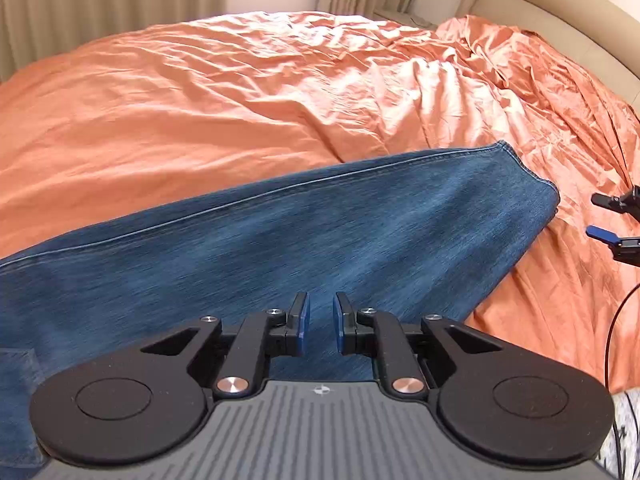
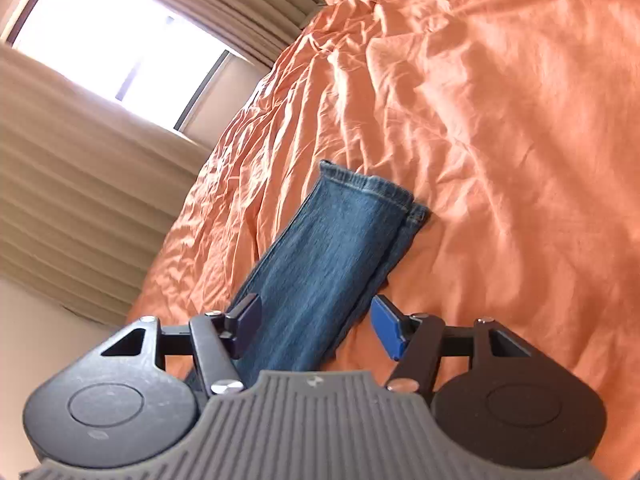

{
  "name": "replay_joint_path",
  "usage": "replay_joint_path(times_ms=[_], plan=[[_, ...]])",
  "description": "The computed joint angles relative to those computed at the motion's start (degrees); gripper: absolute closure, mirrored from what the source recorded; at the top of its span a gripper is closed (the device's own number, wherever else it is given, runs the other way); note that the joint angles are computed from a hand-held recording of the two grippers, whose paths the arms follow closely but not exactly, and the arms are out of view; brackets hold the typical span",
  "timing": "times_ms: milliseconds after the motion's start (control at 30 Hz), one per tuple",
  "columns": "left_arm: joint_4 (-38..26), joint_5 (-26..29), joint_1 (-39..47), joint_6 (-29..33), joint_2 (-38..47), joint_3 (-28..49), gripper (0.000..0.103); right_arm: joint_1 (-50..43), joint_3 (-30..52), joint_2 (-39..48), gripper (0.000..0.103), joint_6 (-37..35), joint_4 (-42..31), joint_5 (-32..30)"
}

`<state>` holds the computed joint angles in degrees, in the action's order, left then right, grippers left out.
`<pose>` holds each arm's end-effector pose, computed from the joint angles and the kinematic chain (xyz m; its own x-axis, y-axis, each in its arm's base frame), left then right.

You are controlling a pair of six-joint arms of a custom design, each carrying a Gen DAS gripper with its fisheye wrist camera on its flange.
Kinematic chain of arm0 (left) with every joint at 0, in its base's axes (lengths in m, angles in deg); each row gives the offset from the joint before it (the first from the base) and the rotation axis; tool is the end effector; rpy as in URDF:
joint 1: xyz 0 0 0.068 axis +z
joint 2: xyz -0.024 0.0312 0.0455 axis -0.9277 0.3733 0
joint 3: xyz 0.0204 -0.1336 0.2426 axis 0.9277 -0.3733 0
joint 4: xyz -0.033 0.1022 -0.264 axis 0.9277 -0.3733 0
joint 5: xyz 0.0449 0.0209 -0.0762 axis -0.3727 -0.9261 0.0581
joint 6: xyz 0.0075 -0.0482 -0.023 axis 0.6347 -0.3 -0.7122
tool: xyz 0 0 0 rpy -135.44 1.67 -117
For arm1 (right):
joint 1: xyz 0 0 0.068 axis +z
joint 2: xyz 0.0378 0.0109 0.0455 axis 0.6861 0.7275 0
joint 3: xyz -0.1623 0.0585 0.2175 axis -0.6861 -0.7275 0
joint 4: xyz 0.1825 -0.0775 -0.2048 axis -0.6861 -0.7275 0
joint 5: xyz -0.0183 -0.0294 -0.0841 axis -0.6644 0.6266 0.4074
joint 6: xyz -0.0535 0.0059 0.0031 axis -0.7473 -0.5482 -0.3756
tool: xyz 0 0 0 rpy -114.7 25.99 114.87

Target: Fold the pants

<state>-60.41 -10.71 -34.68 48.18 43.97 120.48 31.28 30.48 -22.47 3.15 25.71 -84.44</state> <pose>0.3478 0.2056 0.2865 -0.7553 0.3206 -0.5716 0.4674 0.8749 -0.1268 0.1530 -0.0210 0.2167 -0.3539 0.8917 -0.2821 0.4458 0.4260 0.7873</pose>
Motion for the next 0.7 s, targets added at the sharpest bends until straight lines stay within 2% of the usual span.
replay_joint_path(times_ms=[33,200,367,400,433,533,633,700], plan=[[1.3,-0.4,-1.5,-1.4,0.0,-1.2,0.086,-4.0,-1.4,2.7,0.044,-0.6,3.5,-3.5],[6.8,-2.4,-8.3,-8.4,1.2,-5.0,0.086,-12.5,-5.2,20.2,0.047,-3.0,21.6,-11.3],[9.8,-3.9,-13.1,-12.0,4.1,-5.1,0.086,-16.5,-6.7,36.8,0.065,-1.5,41.3,-18.7],[10.3,-4.2,-14.0,-12.7,5.0,-4.6,0.086,-16.8,-6.7,39.0,0.072,-1.4,43.9,-19.5],[10.8,-4.4,-14.7,-13.4,5.5,-4.4,0.086,-17.4,-6.8,40.6,0.086,-1.5,45.8,-20.5],[12.5,-5.1,-16.7,-15.5,7.3,-3.5,0.086,-17.9,-7.5,38.2,0.098,-3.4,45.2,-21.2],[15.3,-5.9,-18.7,-17.8,9.3,-2.3,0.087,-16.4,-6.8,33.1,0.099,-7.5,40.2,-18.4],[17.0,-6.7,-20.3,-20.1,11.6,0.1,0.092,-14.9,-5.7,32.2,0.099,-9.4,37.9,-16.2]])
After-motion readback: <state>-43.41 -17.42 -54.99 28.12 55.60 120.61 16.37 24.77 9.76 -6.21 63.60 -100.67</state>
